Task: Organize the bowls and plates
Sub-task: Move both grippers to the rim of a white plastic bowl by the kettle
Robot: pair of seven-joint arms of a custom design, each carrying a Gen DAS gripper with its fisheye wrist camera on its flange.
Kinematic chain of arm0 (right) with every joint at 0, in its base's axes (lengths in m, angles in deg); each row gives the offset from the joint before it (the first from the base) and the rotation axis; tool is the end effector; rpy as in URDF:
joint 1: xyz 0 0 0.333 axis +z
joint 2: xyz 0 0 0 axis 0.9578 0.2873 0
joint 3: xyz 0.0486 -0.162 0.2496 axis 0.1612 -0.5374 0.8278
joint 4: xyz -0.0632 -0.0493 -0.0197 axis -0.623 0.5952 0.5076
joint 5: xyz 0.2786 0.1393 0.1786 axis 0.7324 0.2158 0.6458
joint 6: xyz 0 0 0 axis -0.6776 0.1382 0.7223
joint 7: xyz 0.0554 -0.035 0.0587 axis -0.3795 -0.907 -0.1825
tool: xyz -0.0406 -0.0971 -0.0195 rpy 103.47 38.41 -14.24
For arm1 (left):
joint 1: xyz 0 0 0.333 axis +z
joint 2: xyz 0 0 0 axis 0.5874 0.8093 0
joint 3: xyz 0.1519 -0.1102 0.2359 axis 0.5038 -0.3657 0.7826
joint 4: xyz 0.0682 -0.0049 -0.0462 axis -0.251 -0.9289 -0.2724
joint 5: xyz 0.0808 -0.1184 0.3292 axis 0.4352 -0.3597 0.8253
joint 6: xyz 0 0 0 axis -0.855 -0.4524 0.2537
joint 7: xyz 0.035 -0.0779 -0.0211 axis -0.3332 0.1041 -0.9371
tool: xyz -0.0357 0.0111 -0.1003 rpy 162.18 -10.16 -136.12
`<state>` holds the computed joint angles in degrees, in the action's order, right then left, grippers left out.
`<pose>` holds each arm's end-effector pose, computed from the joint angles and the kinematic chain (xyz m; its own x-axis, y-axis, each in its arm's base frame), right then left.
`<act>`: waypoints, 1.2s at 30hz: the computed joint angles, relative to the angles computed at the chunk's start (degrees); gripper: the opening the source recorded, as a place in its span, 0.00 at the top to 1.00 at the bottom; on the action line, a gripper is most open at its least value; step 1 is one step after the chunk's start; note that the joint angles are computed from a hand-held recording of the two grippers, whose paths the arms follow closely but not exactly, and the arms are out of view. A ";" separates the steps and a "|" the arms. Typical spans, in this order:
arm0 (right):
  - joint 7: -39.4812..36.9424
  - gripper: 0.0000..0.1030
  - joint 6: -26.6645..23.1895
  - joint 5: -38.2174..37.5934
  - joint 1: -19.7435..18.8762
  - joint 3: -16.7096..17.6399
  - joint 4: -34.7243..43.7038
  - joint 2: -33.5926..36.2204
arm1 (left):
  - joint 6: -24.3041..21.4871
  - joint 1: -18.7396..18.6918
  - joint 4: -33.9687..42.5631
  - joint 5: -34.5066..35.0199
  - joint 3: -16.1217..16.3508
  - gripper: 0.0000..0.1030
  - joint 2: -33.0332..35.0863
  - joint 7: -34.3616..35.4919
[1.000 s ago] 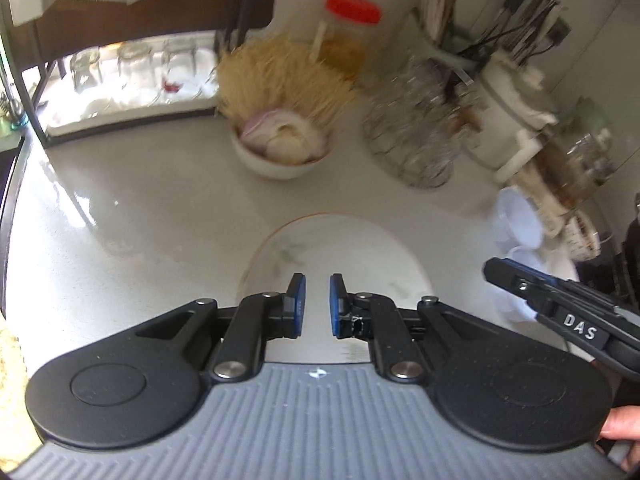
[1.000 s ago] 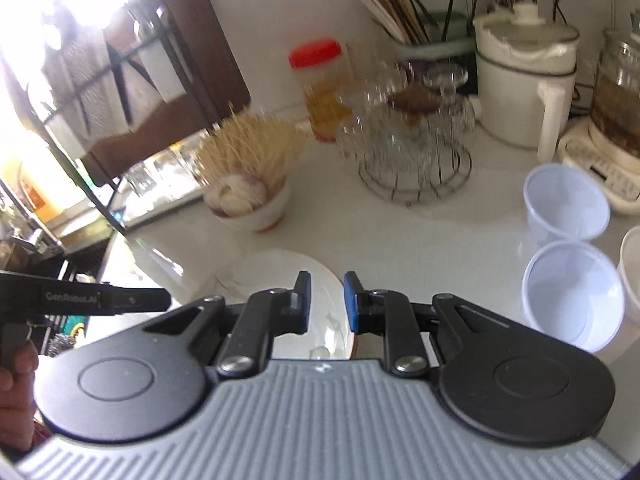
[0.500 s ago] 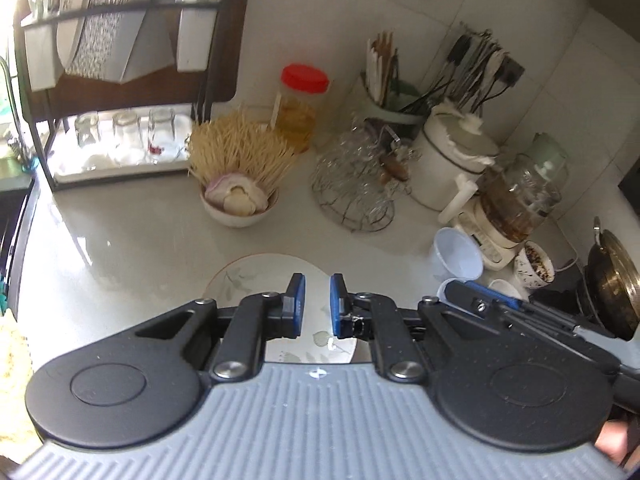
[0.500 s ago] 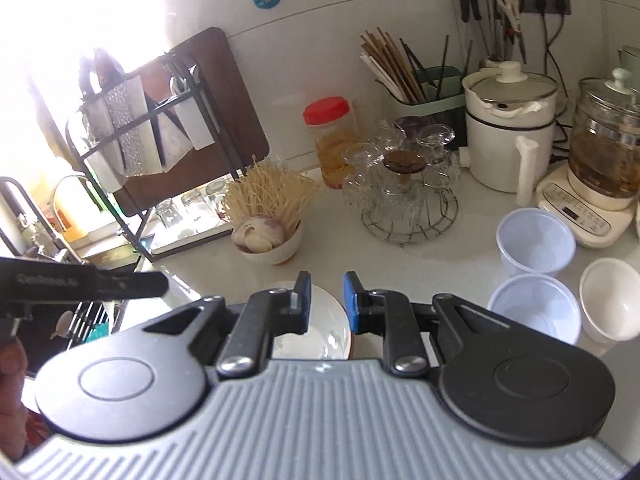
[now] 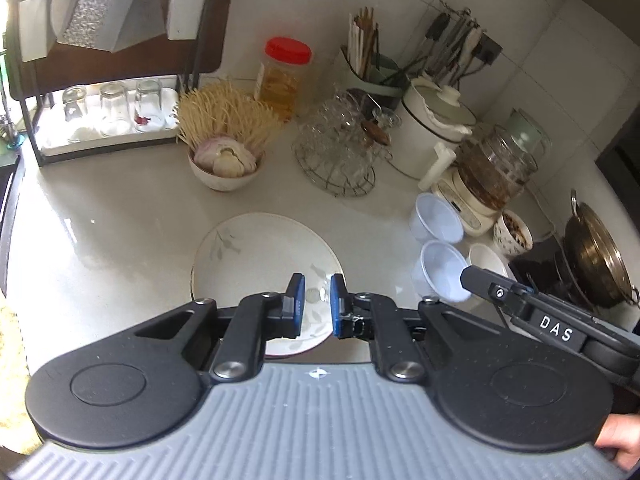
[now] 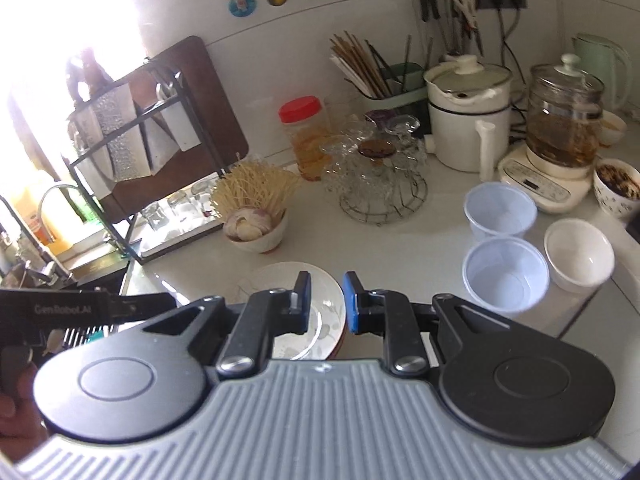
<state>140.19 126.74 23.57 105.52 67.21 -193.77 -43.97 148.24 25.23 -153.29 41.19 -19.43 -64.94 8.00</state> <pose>0.4326 0.2135 0.4837 0.3501 -0.8930 -0.2828 -0.6534 -0.0165 -0.7569 0.4166 -0.0127 0.5016 0.1557 -0.9245 0.3480 -0.7214 -0.3471 -0.5993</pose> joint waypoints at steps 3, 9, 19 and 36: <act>1.71 0.79 0.58 -0.95 -0.36 0.09 -1.54 -0.69 | -1.17 -2.74 1.15 -2.50 2.23 0.86 1.75 2.84; -3.59 0.79 -0.56 3.44 -0.57 -3.47 0.16 1.31 | -0.62 -3.03 5.48 -6.11 -0.50 0.86 7.81 3.98; -2.13 0.79 -3.87 1.39 -10.57 -1.69 4.29 6.24 | -1.70 -1.52 19.82 -11.67 -7.07 0.70 23.13 9.09; -1.59 0.41 -13.99 8.33 -22.76 0.58 12.36 16.48 | -10.95 8.27 42.53 -2.72 -18.40 0.47 45.71 2.94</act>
<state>138.60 112.75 31.90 82.76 67.79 -181.42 -27.48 137.29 33.50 -110.76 38.47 -37.83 -19.22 10.95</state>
